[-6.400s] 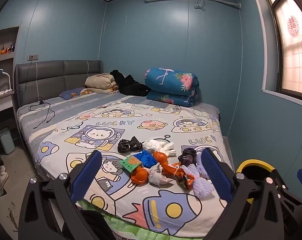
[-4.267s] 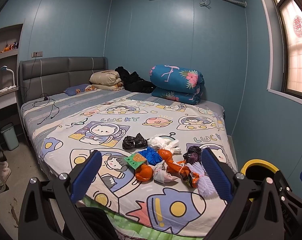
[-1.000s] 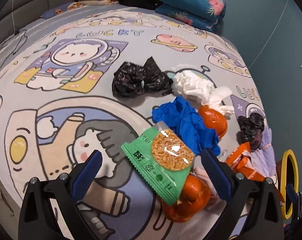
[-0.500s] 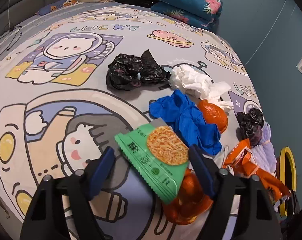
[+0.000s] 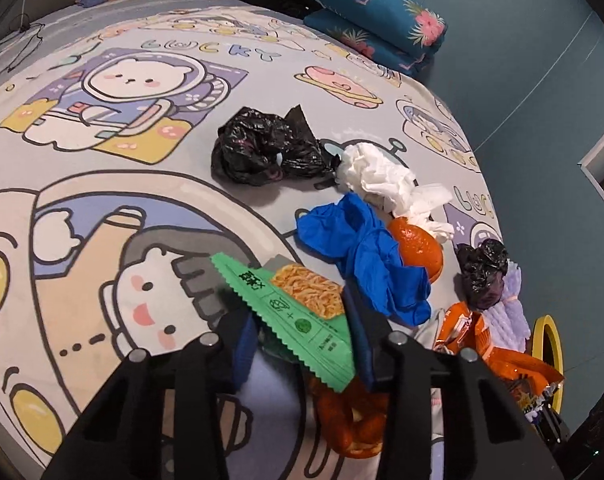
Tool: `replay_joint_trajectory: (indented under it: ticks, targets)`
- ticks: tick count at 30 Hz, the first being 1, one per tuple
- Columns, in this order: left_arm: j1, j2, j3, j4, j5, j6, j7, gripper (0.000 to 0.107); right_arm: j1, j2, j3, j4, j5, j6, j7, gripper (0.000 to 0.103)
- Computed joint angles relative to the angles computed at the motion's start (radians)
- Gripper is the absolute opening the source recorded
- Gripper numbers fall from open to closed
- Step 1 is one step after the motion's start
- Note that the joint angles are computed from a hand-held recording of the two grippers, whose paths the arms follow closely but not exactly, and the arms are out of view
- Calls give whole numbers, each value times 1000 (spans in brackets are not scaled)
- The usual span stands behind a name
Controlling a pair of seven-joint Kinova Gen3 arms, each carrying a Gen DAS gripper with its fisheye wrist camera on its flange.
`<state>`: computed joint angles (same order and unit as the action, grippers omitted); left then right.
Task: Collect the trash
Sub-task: 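Grasp the green snack wrapper with the left tool while the right tool grasps the lavender mesh net, then carry the green wrapper and lavender mesh net over the yellow-rimmed bin with both tools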
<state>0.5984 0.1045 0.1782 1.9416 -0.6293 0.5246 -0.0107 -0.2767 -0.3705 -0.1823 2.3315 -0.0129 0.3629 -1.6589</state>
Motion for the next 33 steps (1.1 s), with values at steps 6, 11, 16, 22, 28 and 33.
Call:
replay_joint_trajectory:
  ticks: [6,11,16,22,28,33]
  targets:
    - [12,-40,15,20,-70,35,83,36,-30,-76,32,3,-23,19,25,22]
    - [-1,-94,65,48,-158,79,182,36,-59,-139,81,-13,-65,63,49,22]
    - [-30,-143,129,67,-200,122,240,36,-34,-200,85,-22,-85,96,45,22]
    - [-38,-173,220,49,-245,231,291,36,-27,-281,115,-25,-118,130,40,22]
    - [29,-154,285,-14,-310,365,331,36,-19,-363,155,-34,-131,179,47,22]
    - [118,-102,289,-99,-359,433,311,36,17,-425,181,-48,-127,223,50,22]
